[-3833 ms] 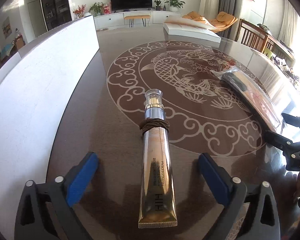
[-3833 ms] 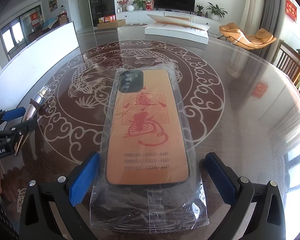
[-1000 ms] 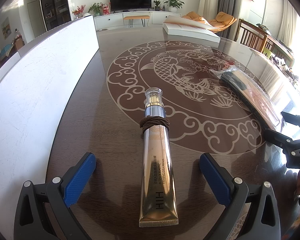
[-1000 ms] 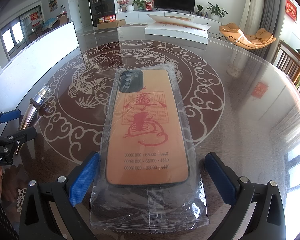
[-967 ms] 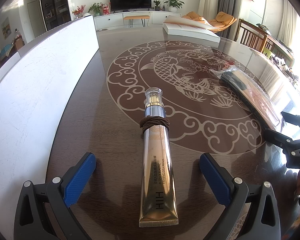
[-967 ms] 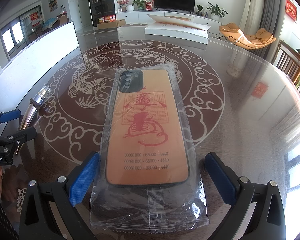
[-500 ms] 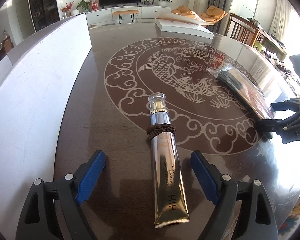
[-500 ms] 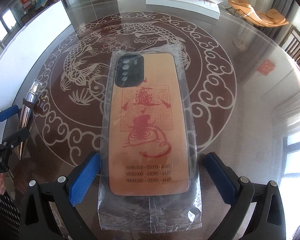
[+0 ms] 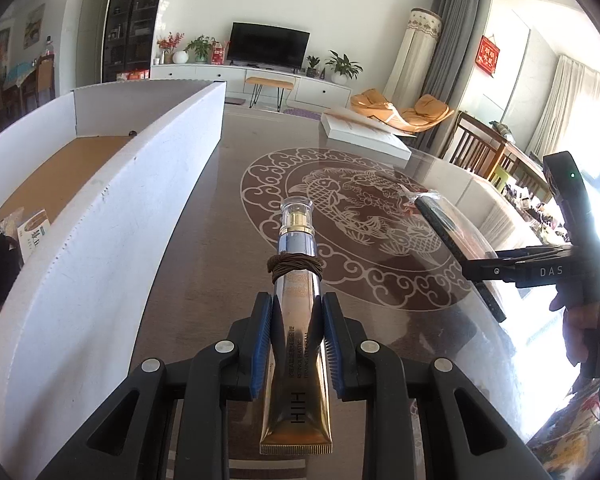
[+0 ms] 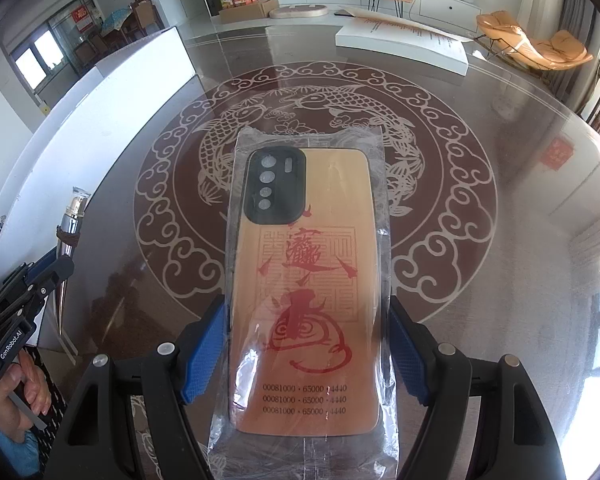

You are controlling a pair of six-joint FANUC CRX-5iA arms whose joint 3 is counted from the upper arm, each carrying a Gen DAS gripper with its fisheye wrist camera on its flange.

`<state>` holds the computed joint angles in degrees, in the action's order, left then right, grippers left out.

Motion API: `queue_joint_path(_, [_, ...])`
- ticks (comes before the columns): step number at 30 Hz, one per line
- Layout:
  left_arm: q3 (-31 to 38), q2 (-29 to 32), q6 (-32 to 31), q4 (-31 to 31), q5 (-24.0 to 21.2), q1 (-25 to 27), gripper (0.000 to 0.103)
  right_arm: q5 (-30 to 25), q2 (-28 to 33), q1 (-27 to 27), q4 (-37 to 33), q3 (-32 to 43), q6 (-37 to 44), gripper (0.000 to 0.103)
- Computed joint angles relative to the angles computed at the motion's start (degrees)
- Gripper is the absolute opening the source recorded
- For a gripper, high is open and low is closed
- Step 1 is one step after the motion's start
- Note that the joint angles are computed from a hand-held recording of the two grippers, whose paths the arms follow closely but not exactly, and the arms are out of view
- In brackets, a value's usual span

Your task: Organize objects

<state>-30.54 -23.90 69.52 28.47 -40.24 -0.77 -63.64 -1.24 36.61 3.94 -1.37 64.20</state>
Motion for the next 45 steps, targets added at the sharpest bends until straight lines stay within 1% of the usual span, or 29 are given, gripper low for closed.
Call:
queue_joint_path(3, [-1.26,-4.73,-2.13,5.23,-1.14,2.92,0.025,0.44,-1.81,1.48,-1.68,1.90,-0.51,0.075])
queue_joint_path(5, [-1.10,-7.10,-4.21,8.55,-2.56,5.95,0.025,1.10,-1.50,3.12,-2.52,4.89,-0.73,0.075])
queue_joint_path(8, [0.65,-9.12,-7.49,11.01,-6.68,13.15,0.025,3.14,1.13,6.14,-5.07,11.27,-0.45,0.075])
queue_joint_path(9, [1.41,-9.21,-8.34,11.24,-8.30,16.10,0.025,4.04,2.94,7.31,-6.42,13.94,-0.10,0.075])
queue_joint_path(11, [3.50,-8.64,-8.67,8.96,-11.19,21.86,0.025,4.59,7.02,9.35,-9.73,20.38,1.49,0.076])
queue_joint_path(14, [7.31,-6.11,-8.39,3.60,-15.99,30.03,0.025,3.90,14.27,13.27,-11.90,30.60,3.44,0.076])
queue_joint_path(17, [10.93,-3.05,-6.50,-3.66,-17.92,34.06,0.025,0.86,22.73,16.39,-12.94,41.82,5.21,0.076])
queue_joint_path(19, [13.09,-1.16,-4.26,-8.43,-19.23,35.29,0.026,-2.45,28.82,18.05,-12.16,49.63,5.85,0.076])
queue_joint_path(20, [13.87,-0.36,-3.55,-9.86,-20.02,35.77,0.026,-4.71,31.93,18.72,-11.89,53.73,6.16,0.076])
queue_joint_path(21, [14.04,0.11,-3.33,-10.63,-20.46,36.35,0.029,-7.19,34.79,19.16,-11.97,57.54,6.28,0.077])
queue_joint_path(22, [13.92,0.29,-3.30,-11.02,-20.65,36.82,0.042,-10.59,38.06,19.36,-12.42,62.09,6.39,0.082])
queue_joint_path(23, [13.63,0.22,-3.33,-11.22,-20.64,37.19,0.052,-13.67,41.03,19.34,-12.81,66.01,6.36,0.083])
queue_joint_path(24, [13.10,-0.14,-3.27,-11.41,-20.14,37.33,0.077,-15.07,42.48,19.39,-12.65,67.53,6.09,0.083])
queue_joint_path(25, [12.44,-0.95,-3.23,-11.69,-19.31,37.31,0.093,-15.05,42.57,19.45,-12.42,66.95,5.62,0.083])
queue_joint_path(27, [10.96,-2.95,-3.85,-12.02,-17.64,37.21,0.097,-12.40,40.29,19.02,-12.95,62.62,5.25,0.084])
queue_joint_path(29, [10.75,-3.50,-4.34,-11.64,-18.03,37.16,0.099,-8.64,36.55,18.66,-12.19,56.54,4.92,0.090])
queue_joint_path(30, [11.10,-3.51,-3.81,-11.76,-18.87,36.82,0.101,-7.53,35.20,18.65,-10.95,54.57,4.42,0.095])
queue_joint_path(32, [13.00,-3.20,0.41,-15.13,-19.83,34.30,0.101,-5.84,32.63,18.68,-8.10,51.26,3.74,0.099])
queue_joint_path(34, [15.12,-3.58,6.56,-20.74,-19.51,30.81,0.101,-5.16,31.08,18.55,-5.26,49.61,3.47,0.103])
queue_joint_path(35, [15.87,-4.01,9.49,-23.42,-19.42,29.33,0.101,-4.60,30.12,18.59,-4.00,48.38,3.18,0.103])
queue_joint_path(39, [17.58,-4.96,15.30,-28.88,-19.74,26.08,0.101,-3.15,26.97,18.33,-1.19,44.01,2.40,0.103])
queue_joint_path(40, [18.91,-4.42,17.83,-31.34,-21.28,24.64,0.101,-2.64,26.37,18.33,-0.65,42.93,2.16,0.103])
queue_joint_path(42, [22.65,-2.43,24.08,-37.72,-25.85,20.48,0.101,-2.12,25.47,18.37,0.27,41.19,1.81,0.103])
queue_joint_path(43, [23.02,-2.20,24.65,-38.16,-26.68,20.05,0.101,-2.42,25.53,18.51,0.66,41.03,1.65,0.103])
queue_joint_path(45, [21.67,-2.81,20.81,-34.00,-26.59,22.31,0.101,-3.13,25.62,18.67,0.77,40.89,1.75,0.103])
